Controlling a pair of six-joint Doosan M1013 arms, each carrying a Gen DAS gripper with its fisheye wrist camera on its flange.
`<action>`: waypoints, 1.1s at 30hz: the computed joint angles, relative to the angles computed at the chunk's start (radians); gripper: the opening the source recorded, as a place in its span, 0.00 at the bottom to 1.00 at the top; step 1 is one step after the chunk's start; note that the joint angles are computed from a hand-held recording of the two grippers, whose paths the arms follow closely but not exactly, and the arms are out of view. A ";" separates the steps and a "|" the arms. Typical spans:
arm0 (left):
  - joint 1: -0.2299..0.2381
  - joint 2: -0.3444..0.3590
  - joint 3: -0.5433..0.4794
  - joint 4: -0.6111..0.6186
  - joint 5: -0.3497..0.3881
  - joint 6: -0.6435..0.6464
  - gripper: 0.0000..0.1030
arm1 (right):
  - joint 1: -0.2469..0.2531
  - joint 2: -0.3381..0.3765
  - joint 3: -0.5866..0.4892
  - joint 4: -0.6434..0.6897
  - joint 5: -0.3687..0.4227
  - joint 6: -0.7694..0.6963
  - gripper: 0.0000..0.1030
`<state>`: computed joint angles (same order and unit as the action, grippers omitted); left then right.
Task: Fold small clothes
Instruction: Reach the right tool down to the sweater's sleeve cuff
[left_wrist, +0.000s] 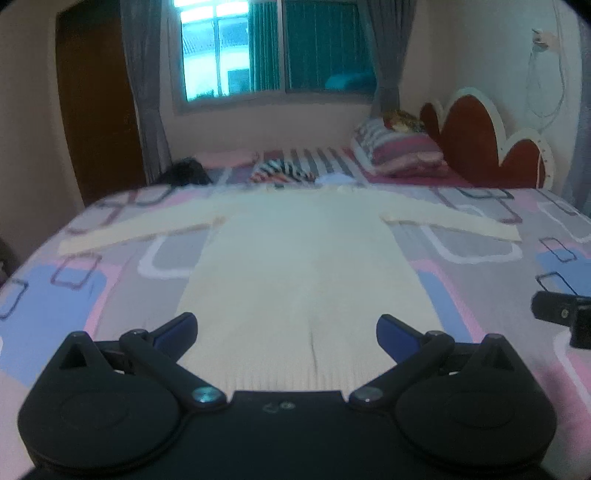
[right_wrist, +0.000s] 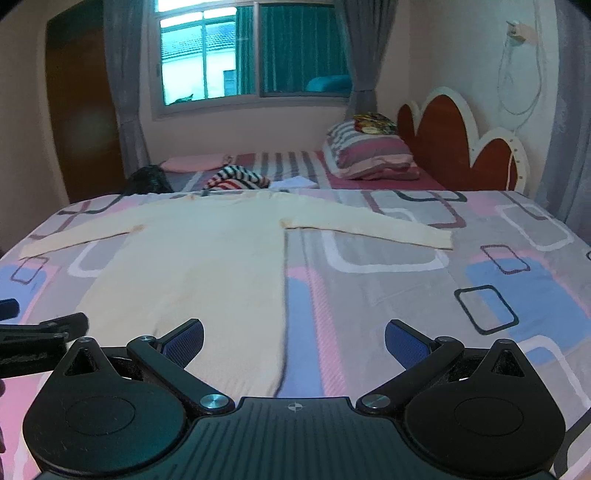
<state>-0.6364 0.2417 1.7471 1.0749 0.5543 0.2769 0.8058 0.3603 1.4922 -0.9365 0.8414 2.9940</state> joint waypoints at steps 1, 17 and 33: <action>-0.003 0.009 -0.004 0.047 0.006 -0.036 1.00 | -0.008 0.002 -0.003 0.007 0.001 -0.005 1.00; 0.097 0.152 -0.199 -0.322 -0.009 0.391 1.00 | -0.131 0.096 -0.102 0.102 -0.016 -0.123 1.00; 0.155 0.282 -0.365 -0.154 -0.050 0.320 1.00 | -0.231 0.193 -0.217 0.042 -0.022 -0.138 1.00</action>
<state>-0.4818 0.5238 1.3822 0.9211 0.5045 0.5967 0.5746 0.5531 1.2752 -0.8942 0.8193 2.8560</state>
